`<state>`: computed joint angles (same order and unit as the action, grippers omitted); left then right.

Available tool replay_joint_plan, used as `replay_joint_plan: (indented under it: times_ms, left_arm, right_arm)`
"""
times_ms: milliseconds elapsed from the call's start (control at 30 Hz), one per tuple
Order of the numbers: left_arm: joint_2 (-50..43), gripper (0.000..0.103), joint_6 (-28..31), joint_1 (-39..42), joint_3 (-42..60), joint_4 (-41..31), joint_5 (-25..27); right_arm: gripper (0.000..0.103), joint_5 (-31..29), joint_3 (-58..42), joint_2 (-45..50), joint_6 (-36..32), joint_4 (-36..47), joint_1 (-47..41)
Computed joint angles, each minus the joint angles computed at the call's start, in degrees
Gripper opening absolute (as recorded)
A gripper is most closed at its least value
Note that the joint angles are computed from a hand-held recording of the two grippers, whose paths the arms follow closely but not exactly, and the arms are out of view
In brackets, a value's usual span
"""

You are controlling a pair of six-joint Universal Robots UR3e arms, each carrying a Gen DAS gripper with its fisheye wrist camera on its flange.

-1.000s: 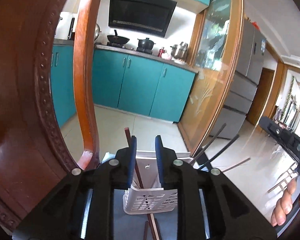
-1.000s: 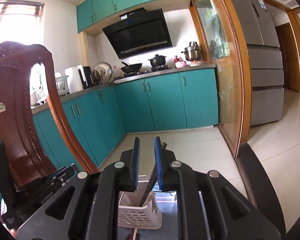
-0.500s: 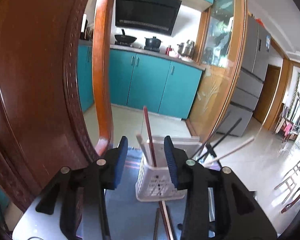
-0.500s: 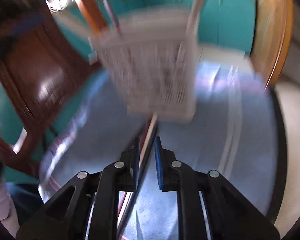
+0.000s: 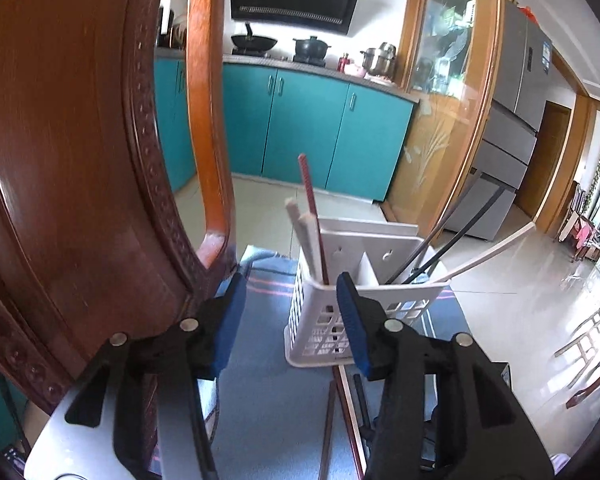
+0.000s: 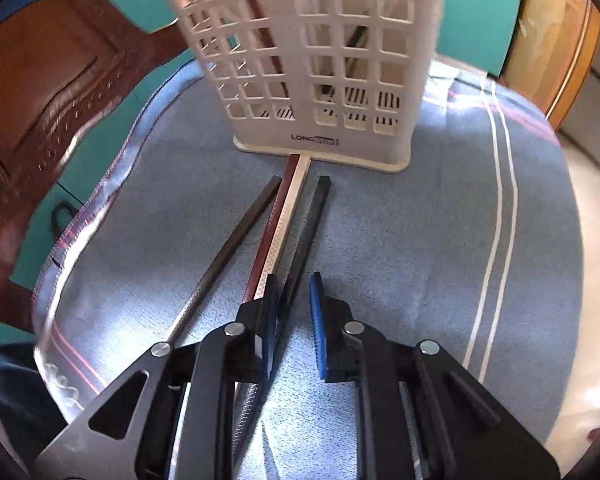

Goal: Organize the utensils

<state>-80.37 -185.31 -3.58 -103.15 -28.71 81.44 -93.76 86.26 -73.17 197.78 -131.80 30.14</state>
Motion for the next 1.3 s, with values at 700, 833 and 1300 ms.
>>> replay_joint_plan:
  times_ms: [700, 833, 1300]
  left_arm:
    - [-13.99, 0.062, 10.6, -8.46, 6.19, -24.49, 3.68]
    - [-15.31, 0.064, 10.58, -11.09, 5.92, -24.04, 5.6]
    - [-19.08, 0.063, 7.5, -15.34, 4.9, -20.71, 10.61]
  right_arm:
    - [0.024, 3.74, 9.85, -12.57, 7.26, 2.19, -10.12]
    - [0.027, 2.73, 9.81, -12.8, 7.13, 2.27, -9.34]
    - [0.03, 1.71, 9.73, -12.06, 7.21, 2.13, -8.95]
